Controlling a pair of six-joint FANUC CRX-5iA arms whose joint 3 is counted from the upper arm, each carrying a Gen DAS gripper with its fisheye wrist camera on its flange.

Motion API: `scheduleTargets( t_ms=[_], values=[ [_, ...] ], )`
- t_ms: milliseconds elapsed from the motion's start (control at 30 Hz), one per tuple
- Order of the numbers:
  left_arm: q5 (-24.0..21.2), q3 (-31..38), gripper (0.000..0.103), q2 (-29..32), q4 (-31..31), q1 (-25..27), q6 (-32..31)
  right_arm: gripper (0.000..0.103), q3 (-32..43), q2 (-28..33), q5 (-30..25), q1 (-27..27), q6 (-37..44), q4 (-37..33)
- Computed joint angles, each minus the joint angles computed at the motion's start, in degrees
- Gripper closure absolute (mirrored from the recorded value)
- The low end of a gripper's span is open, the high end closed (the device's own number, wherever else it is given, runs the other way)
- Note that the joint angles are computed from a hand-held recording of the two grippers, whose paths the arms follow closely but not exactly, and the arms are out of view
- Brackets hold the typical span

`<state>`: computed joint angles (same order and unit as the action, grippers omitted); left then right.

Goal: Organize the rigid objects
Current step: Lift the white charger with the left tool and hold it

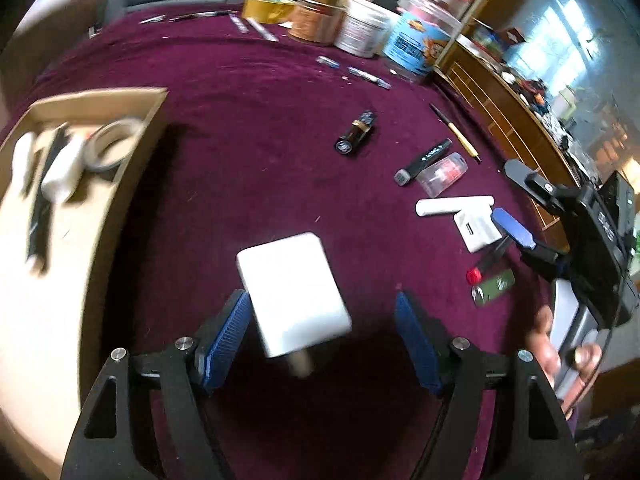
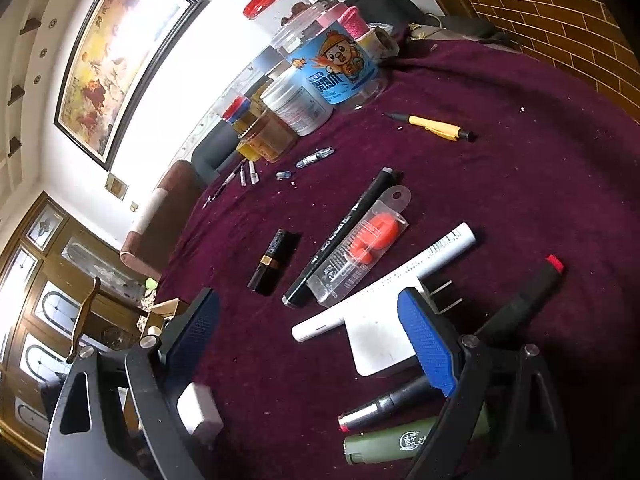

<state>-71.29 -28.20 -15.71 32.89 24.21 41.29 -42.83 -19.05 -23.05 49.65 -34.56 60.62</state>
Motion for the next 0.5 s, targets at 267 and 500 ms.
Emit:
scheduleTargets(
  t_ms=[267,500],
  values=[
    [8.9,-1.0,0.055,-2.2,-6.7,-5.1,0.0,0.012,0.2,0.1,-2.5,0.8,-0.6,2.3],
    [3.7,-3.3,0.062,-5.2,-2.8,1.6,-3.2,0.012,1.3,0.7,-8.5,3.1,0.6,2.0]
  ],
)
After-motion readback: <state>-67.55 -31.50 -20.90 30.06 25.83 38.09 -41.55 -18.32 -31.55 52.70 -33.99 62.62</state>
